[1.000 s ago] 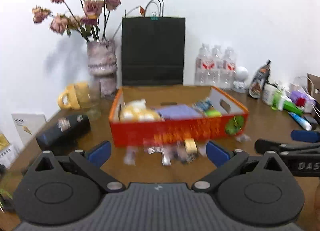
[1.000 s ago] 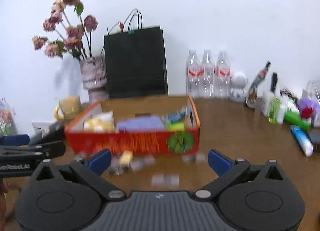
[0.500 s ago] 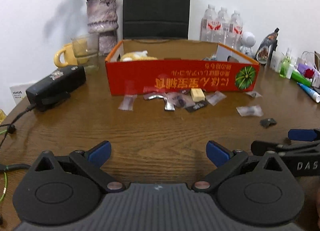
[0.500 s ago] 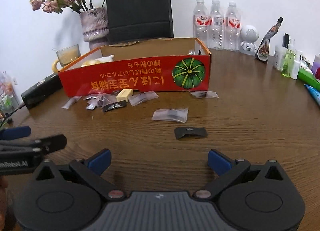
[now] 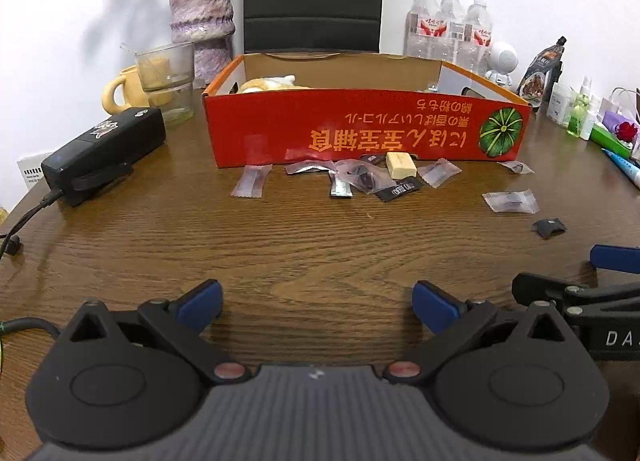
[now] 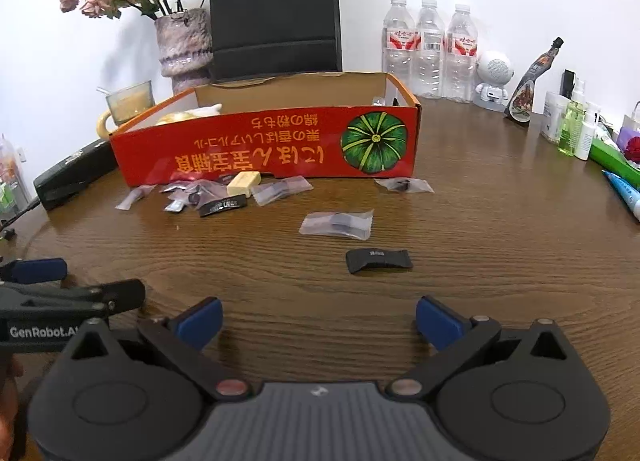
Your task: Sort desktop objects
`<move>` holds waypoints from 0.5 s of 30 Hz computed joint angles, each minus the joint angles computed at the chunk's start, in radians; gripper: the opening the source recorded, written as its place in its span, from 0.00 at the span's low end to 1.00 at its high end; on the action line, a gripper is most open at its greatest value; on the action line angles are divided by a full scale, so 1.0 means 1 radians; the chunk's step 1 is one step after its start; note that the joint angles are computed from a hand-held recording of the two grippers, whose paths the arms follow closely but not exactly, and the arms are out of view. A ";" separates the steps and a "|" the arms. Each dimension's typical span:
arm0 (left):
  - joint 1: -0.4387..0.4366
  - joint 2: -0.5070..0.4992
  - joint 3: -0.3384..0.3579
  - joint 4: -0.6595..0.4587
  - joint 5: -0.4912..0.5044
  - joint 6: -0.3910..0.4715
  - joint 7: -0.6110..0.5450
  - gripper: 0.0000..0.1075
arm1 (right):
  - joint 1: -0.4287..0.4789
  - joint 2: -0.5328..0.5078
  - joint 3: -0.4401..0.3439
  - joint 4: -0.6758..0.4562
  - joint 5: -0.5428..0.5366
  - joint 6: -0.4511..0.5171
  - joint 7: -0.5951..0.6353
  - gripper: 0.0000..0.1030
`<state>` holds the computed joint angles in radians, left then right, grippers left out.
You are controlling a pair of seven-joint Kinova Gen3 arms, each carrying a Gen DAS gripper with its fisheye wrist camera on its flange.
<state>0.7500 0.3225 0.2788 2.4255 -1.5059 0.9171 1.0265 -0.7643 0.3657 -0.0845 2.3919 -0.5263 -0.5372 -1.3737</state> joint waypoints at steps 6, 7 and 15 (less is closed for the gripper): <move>-0.005 0.000 -0.002 -0.001 -0.004 -0.006 -0.002 0.96 | -0.051 0.001 0.032 -0.016 -0.084 0.018 0.080 1.00; -0.005 0.000 -0.001 -0.001 -0.004 -0.006 -0.002 0.96 | -0.048 0.001 0.030 -0.016 -0.086 0.017 0.080 1.00; -0.008 0.000 -0.003 -0.006 -0.002 -0.009 -0.009 0.96 | -0.049 0.004 0.025 -0.019 -0.112 0.014 0.101 1.00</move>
<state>0.7421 0.3227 0.2759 2.4197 -1.5076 0.9082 1.0173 -0.8131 0.3695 -0.0591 2.3732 -0.6379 -0.5228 -1.2726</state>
